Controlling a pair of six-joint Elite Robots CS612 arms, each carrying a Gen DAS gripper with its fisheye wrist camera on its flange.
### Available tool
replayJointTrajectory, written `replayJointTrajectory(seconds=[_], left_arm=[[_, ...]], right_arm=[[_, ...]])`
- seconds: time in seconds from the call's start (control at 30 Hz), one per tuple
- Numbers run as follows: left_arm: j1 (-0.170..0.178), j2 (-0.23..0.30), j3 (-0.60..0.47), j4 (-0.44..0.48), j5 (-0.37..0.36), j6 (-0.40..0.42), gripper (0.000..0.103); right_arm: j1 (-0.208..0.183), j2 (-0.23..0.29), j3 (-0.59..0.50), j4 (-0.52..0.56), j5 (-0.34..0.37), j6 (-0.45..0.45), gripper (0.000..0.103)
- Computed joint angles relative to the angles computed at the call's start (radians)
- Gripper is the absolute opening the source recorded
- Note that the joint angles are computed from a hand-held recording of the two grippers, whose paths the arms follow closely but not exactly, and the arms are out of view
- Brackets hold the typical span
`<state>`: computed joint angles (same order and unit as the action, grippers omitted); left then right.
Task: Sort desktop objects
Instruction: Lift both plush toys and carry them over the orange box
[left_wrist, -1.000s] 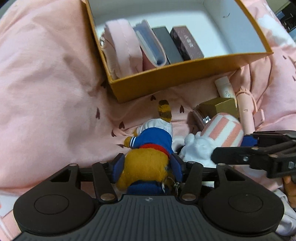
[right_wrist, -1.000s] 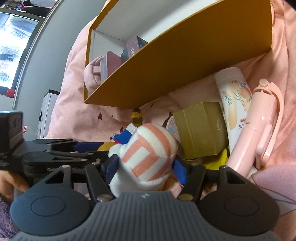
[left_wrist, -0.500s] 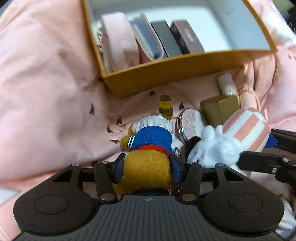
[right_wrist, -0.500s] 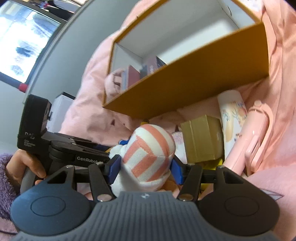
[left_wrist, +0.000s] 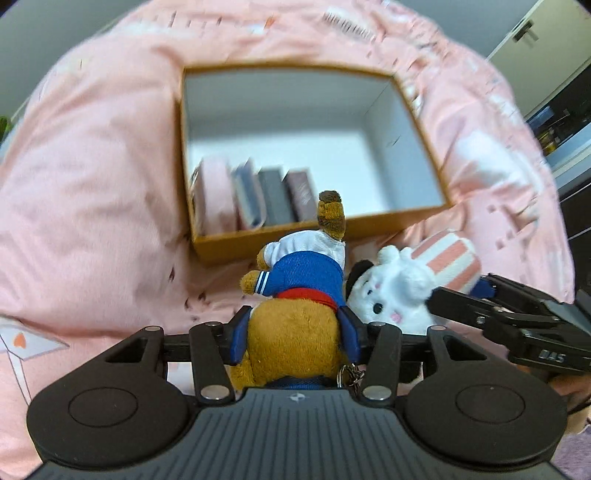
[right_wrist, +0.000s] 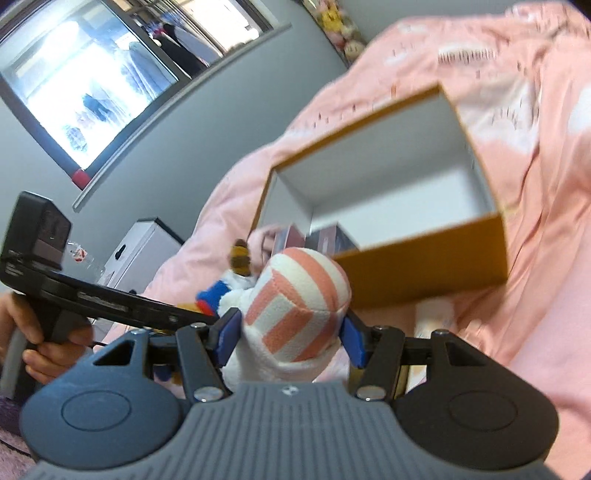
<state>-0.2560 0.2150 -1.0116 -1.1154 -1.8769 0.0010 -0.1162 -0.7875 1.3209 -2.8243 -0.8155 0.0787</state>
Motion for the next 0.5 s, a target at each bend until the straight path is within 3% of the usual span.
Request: replayJointTrajectory(seconds=[0.1,0.33,0.5], left_arm=[[-0.003,-0.002,-0.005,-0.056,-0.019,-0.007,0.057],[-0.017,-0.002,0.023,-0.227,-0.033,-0.045,0.057],[-0.025,-0.007,0.076,-0.346,-0.075,-0.098,0.057]], right_arm=[[-0.008,-0.001,-0.003,-0.041,0.0,-0.003,0.06],[-0.007,0.006,-0.031,-0.145,-0.083,0.014,0.06],[0.002,0.014,-0.065,-0.191,-0.196,-0.051,0.06]])
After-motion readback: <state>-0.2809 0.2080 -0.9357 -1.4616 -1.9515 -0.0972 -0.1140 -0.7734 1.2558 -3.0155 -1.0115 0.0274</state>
